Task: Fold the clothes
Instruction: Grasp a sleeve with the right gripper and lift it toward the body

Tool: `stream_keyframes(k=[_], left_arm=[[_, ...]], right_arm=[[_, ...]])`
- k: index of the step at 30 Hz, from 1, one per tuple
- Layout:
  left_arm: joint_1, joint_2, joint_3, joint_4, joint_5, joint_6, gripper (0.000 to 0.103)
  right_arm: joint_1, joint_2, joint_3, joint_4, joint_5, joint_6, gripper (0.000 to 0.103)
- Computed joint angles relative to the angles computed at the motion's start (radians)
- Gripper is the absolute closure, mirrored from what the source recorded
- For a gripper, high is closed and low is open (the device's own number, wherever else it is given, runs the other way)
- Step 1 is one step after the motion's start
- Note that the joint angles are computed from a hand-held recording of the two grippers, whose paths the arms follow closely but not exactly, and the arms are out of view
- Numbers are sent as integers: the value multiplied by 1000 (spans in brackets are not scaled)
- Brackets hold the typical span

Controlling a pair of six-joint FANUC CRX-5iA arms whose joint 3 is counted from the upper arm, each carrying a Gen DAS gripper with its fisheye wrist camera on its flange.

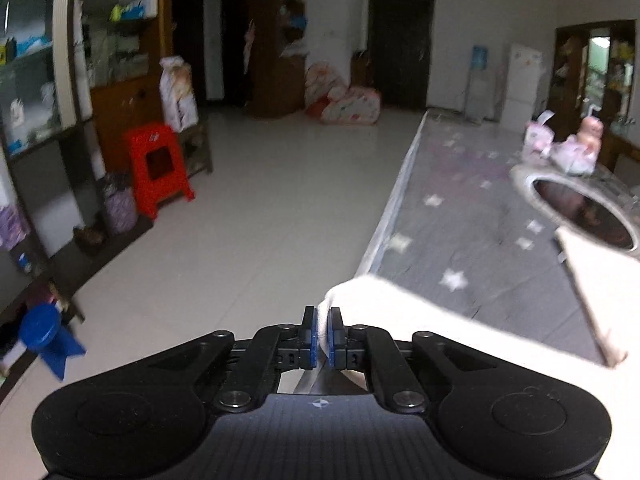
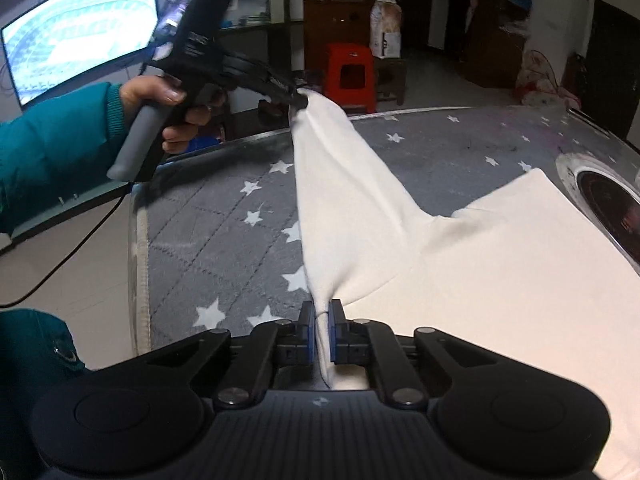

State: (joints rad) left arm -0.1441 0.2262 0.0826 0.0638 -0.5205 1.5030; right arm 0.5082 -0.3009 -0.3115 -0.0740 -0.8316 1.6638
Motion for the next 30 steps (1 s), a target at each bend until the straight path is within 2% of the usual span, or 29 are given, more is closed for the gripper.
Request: stream_keyframes(k=[2, 4, 7, 9, 11, 12, 13, 14, 16, 18, 22, 23, 25, 26, 28, 30], left_arm=[[-4, 8, 27, -61, -43, 52, 92], [-5, 2, 31, -94, -53, 86, 85], [-18, -18, 34, -135, -56, 123, 84], [-12, -38, -11, -30, -18, 21, 84], [-7, -53, -85, 189, 15, -196, 84], [-15, -51, -103, 256, 19, -274, 84], [-26, -48, -115, 312, 17, -341, 84], [-34, -38, -109, 316, 15, -354, 83], [-46, -14, -82, 298, 5, -340, 83], [-50, 14, -48, 276, -9, -307, 83], [-52, 39, -6, 187, 1, -239, 81], [-50, 41, 3, 169, -1, -224, 79], [-47, 44, 25, 120, -19, -163, 63], [-45, 46, 37, 96, -28, -133, 62], [-37, 28, 18, 117, -29, -134, 60], [-33, 5, -27, 194, -10, -202, 55]], right_arm=[[-19, -7, 15, -42, -5, 20, 91], [-33, -18, 22, -65, -2, 23, 91], [-48, -35, 28, -76, 14, 8, 89], [-57, -39, 28, -74, 18, -6, 89], [-68, -41, 29, -68, 21, -21, 88], [-67, -38, 26, -55, 24, -35, 87], [-67, -35, 23, -43, 26, -49, 86], [-68, -32, 21, -37, 26, -58, 86], [-66, -28, 16, -25, 24, -80, 85], [-68, -27, 13, -24, 19, -87, 80], [-71, -17, 10, -24, -5, -94, 79], [-72, -14, 9, -24, -14, -95, 79], [-71, -12, 5, -25, -25, -97, 79], [-69, -18, 1, -23, -23, -100, 78], [-65, -31, -8, -18, -17, -107, 73], [-57, -55, -25, 6, 1, -132, 64]])
